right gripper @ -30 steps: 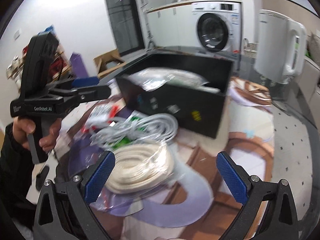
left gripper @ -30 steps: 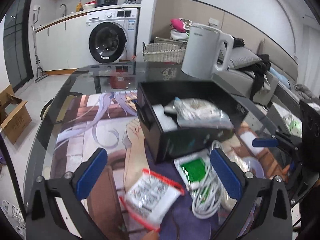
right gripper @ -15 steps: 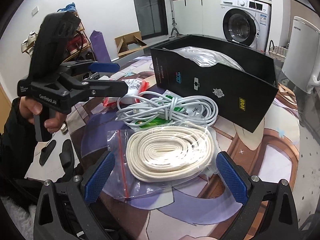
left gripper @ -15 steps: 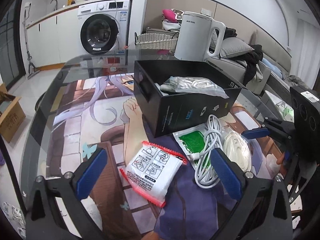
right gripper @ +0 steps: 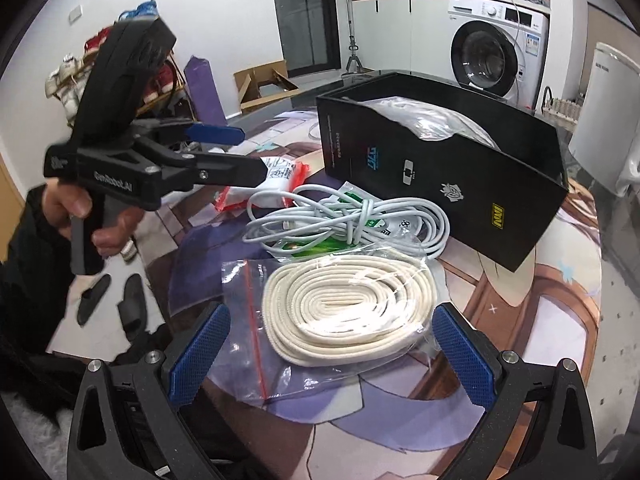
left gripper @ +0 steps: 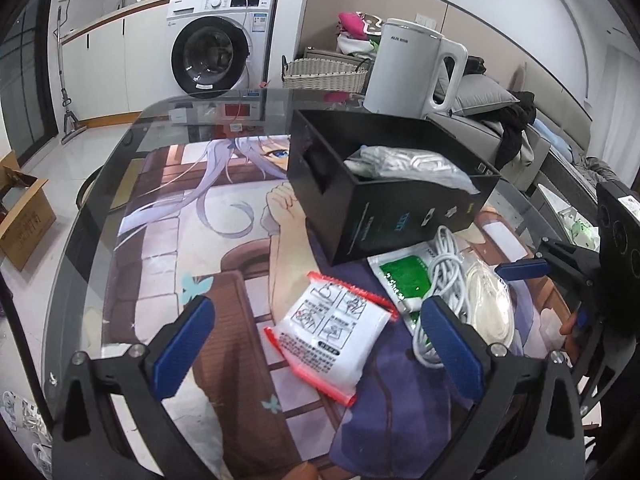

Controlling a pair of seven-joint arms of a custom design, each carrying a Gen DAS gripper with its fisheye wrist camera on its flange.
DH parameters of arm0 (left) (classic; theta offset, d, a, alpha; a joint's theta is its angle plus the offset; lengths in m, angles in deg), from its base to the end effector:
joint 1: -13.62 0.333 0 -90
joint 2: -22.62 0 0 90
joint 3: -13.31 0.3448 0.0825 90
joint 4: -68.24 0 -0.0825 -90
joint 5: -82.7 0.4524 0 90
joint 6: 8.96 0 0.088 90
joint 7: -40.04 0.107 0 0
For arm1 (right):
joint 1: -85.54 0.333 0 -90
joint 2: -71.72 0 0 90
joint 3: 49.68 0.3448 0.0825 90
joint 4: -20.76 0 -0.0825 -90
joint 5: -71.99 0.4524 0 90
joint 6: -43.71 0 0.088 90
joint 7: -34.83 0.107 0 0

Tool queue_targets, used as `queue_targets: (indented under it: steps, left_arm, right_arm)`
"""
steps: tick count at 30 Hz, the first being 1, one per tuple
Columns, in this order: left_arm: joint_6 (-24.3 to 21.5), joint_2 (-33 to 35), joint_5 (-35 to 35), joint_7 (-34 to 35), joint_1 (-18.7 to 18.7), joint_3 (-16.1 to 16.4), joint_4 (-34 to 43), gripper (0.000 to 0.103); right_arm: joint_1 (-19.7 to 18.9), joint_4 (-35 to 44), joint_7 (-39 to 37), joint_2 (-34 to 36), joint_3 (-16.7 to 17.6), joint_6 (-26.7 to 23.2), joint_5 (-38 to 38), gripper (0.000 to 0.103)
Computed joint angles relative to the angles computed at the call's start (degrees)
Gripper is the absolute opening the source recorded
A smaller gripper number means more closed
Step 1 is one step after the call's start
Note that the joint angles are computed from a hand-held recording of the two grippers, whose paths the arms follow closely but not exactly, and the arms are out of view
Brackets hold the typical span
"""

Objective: Organize soft objects
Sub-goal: 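Close the right gripper on the rope bag while the left gripper approaches the white-and-red packet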

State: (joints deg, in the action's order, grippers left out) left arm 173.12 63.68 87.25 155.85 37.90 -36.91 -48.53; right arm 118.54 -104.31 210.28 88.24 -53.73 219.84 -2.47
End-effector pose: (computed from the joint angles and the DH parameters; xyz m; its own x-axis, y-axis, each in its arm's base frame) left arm 0.6444 -0.2687 0.2487 -0.6644 -0.7255 0.1798 -0.6073 0.3836 -0.6957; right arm 0.4957 0.3633 0.2608 0.3106 -0.9494 -0.0458 -0.7614 -0.2197 -0.6099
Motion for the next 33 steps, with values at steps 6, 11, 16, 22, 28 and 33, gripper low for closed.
queue_targets:
  steps: [6,11,16,22,28,33]
  left_arm:
    - [-1.8,-0.1,-1.5,-0.5,-2.7,2.6,1.4,0.103]
    - [-2.6,-0.6,-3.7,-0.5,-5.5,5.3,2.3,0.103]
    - [-1.9,-1.8,-4.8,-0.6,-9.1,8.6,2.6,0.103]
    - [-0.7,-5.2,-4.5,-2.9,-18.0,17.4,2.4,0.103]
    - [-0.2,-6.3,-3.3,-4.6,-22.5,21.9,2.4,0.103]
    - [-0.1,-6.2,-2.8,-4.9,-22.2,21.8,2.4,0.103]
  right_arm:
    - [0.3,1.1,0.7,1.3,-0.2,-2.0,0.5,0.103]
    - [0.0,1.4,-0.2,1.5,0.1,-1.4,1.0,0.103]
    - [0.3,1.3,-3.5,1.1,0.6,-3.0,1.9,0.103]
    - [0.9,2.0,-7.5,2.3,0.3,-3.4,6.6,0.102]
    - [2.9,2.3,-4.7,2.5,-1.8,-2.6,4.0,0.099]
    - [2.9,1.9,-0.8,1.8,-2.5,-0.2,-1.3,0.074]
